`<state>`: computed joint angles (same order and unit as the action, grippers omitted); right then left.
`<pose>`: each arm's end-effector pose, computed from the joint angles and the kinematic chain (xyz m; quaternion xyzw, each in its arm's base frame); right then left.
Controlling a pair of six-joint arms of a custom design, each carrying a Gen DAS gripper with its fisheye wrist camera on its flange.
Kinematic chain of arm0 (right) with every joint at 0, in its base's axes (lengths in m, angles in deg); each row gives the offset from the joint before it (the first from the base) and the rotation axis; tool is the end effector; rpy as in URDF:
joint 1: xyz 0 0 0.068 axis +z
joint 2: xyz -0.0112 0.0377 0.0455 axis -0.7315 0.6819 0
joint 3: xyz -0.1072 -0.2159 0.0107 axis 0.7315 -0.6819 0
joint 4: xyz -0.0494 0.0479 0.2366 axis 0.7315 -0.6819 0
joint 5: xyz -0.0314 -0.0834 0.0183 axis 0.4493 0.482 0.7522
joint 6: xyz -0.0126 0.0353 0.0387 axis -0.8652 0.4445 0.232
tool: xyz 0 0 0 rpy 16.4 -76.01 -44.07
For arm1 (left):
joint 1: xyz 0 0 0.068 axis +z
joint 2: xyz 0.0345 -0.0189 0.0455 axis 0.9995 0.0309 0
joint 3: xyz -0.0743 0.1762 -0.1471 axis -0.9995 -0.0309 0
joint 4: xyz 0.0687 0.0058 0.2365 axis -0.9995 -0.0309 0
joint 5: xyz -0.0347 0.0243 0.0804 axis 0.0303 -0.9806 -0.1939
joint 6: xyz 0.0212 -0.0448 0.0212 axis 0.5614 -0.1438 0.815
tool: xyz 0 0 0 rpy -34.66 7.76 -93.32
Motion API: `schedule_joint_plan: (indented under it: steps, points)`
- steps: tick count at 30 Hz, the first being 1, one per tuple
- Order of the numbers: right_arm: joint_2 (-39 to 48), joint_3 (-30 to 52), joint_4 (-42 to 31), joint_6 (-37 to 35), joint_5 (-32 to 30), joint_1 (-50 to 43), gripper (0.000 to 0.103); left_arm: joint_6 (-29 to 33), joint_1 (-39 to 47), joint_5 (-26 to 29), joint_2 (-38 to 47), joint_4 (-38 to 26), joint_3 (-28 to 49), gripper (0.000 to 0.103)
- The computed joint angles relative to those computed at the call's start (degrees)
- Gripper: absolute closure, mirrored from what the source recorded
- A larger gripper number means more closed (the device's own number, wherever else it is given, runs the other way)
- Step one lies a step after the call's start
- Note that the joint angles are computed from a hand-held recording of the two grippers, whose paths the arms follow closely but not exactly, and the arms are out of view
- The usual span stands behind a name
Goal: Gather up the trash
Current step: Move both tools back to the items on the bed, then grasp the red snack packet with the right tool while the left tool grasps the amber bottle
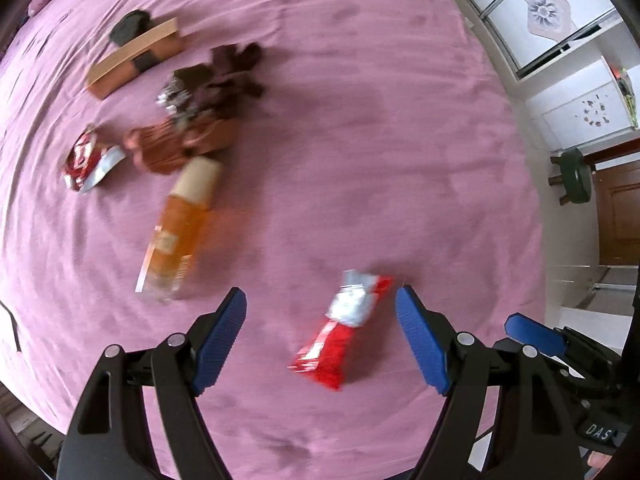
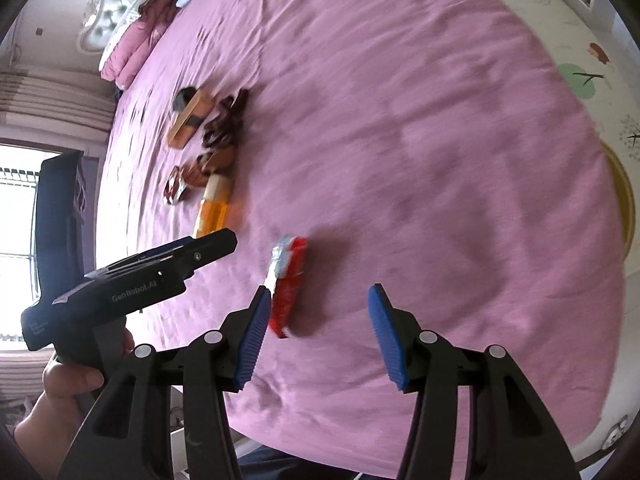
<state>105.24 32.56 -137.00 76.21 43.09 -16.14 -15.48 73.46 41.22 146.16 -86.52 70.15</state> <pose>0.2941 0.1941 0.3026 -0.0212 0.9608 0.2758 0.0189 0.3148 -0.0878 0.2872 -0.0554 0.9949 -0.0783 0.0320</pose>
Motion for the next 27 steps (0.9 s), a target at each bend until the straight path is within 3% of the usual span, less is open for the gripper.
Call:
schedule_joint_plan:
  steps: [12, 17, 27]
  points:
    - [7.1, 2.4, 5.1, 10.0, 2.5, 8.3, 0.053, 12.2, 11.5, 0.3, -2.7, 4.0, -10.5, 0.026]
    - [10.9, 4.6, 5.4, 13.2, 2.7, 9.6, 0.053, 15.9, 15.6, -0.1, -0.2, 4.9, -10.7, 0.026]
    - [22.0, 16.6, 0.3, 15.1, 1.9, 10.6, 0.053, 20.0, 21.2, -1.4, 8.3, 4.5, -6.5, 0.027]
